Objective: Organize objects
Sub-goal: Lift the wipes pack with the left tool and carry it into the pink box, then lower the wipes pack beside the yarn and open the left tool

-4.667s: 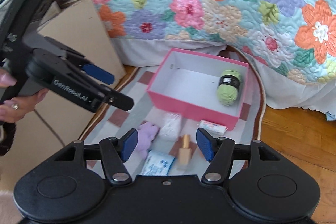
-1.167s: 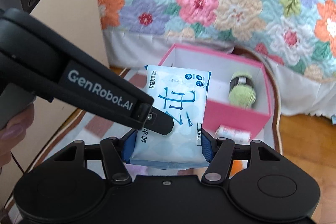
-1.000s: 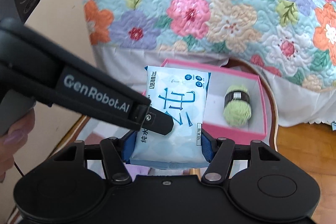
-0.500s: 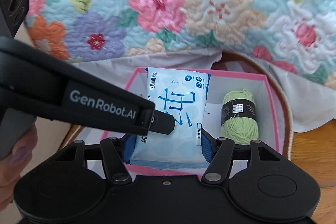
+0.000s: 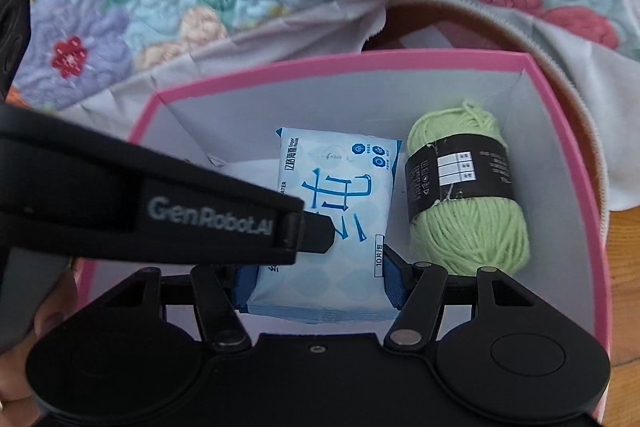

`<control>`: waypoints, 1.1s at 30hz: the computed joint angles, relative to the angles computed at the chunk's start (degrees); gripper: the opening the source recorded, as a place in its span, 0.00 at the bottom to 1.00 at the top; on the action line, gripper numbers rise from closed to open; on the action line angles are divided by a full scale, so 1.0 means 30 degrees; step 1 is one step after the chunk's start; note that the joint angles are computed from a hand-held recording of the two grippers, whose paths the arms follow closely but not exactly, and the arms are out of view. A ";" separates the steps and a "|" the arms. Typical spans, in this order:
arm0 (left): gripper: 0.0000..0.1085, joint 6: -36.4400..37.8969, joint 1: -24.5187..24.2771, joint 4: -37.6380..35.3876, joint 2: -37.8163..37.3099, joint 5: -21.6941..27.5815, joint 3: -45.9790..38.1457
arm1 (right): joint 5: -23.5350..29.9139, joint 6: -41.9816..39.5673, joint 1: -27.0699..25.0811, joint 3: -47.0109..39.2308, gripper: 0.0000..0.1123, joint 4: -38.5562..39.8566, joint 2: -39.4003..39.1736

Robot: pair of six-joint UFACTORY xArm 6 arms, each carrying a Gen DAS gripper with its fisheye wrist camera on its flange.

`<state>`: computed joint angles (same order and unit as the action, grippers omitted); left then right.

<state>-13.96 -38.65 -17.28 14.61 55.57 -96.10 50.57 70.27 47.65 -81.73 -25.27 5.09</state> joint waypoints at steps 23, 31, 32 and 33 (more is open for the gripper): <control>0.13 -0.2420 0.0150 -0.0299 0.1764 -0.0467 -0.0724 | 0.3591 -0.2568 0.0297 -0.2071 0.07 0.1692 0.1725; 0.14 -0.1692 -0.0451 0.1399 -0.0598 -0.1066 0.1062 | 0.2430 -0.0014 0.1459 0.0242 0.14 -0.0228 -0.0537; 0.14 -0.1803 -0.0638 0.1977 -0.1045 -0.0987 0.1287 | 0.2029 0.0340 0.1578 0.0765 0.14 -0.0314 -0.1114; 0.14 -0.1953 -0.0805 0.2415 -0.1476 -0.0990 0.1533 | 0.1659 0.0511 0.1764 0.1310 0.15 -0.0369 -0.1819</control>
<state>-19.82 -41.06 -10.03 10.18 52.60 -91.50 55.55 71.81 52.94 -77.80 -26.37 -0.37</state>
